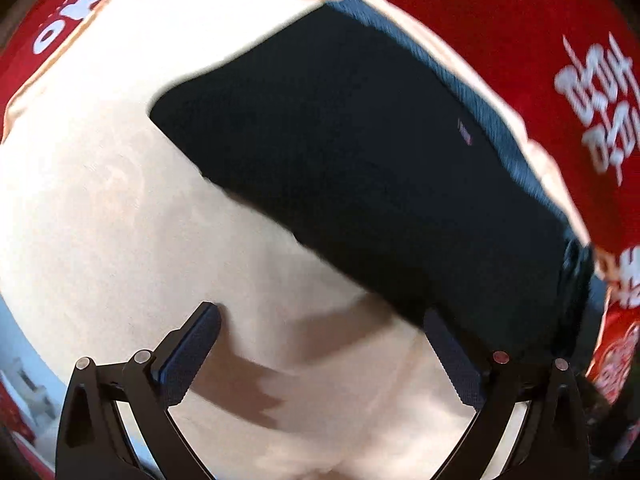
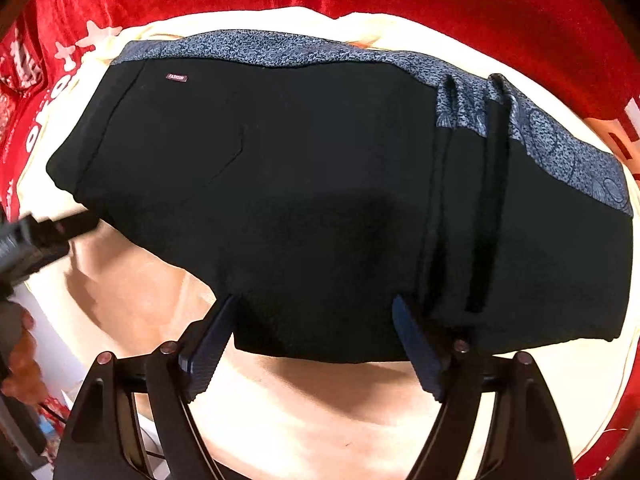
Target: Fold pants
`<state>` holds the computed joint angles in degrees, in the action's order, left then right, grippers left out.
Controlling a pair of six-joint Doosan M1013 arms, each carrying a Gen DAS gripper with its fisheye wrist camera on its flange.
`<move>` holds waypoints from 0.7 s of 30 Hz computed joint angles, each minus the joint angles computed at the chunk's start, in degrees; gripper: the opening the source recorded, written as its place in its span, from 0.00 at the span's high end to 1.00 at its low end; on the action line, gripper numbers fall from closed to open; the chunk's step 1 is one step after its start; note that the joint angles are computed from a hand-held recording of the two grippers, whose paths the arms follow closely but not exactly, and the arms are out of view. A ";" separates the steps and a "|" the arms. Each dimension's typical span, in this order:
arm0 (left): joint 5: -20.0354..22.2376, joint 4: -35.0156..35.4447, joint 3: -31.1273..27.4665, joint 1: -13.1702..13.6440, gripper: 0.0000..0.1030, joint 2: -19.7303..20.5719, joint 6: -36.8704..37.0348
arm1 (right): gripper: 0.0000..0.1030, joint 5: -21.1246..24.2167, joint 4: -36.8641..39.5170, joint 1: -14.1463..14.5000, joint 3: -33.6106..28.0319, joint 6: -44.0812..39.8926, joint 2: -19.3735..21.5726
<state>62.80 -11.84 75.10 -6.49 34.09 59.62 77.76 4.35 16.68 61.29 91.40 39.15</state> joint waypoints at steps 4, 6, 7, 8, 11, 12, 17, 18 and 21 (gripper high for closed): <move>-5.17 -5.34 -0.44 1.95 0.01 -0.54 1.27 | 0.18 -0.40 -0.59 0.42 0.26 0.02 0.07; -6.58 -8.48 -0.76 2.22 0.01 -0.41 1.15 | 0.17 -0.61 -0.82 0.63 0.44 -0.26 0.05; -7.64 -10.00 0.00 2.45 0.01 -0.74 1.24 | 0.16 -0.75 -0.94 0.73 0.57 -0.43 0.02; -8.12 -11.20 -0.62 2.38 0.01 -0.32 0.29 | 0.16 -0.90 -1.00 0.78 0.69 -0.52 -0.01; -13.35 -16.88 1.92 2.23 0.01 -1.05 0.72 | 0.16 -1.38 -0.86 0.94 1.06 -0.77 -0.10; -15.20 -19.40 2.92 2.42 0.01 -1.35 1.84 | 0.16 -1.38 -0.78 0.96 1.09 -0.96 -0.12; -19.17 -28.37 4.47 3.29 0.01 -1.04 5.09 | 0.16 -0.99 -0.21 0.74 0.79 -1.68 0.06; -20.22 -30.12 5.39 3.48 0.01 -1.24 5.82 | 0.16 -1.01 -0.09 0.69 0.83 -1.82 0.05; -22.30 -32.53 7.49 3.90 0.01 -2.06 7.18 | 0.16 -1.26 0.13 0.55 1.03 -2.57 -0.06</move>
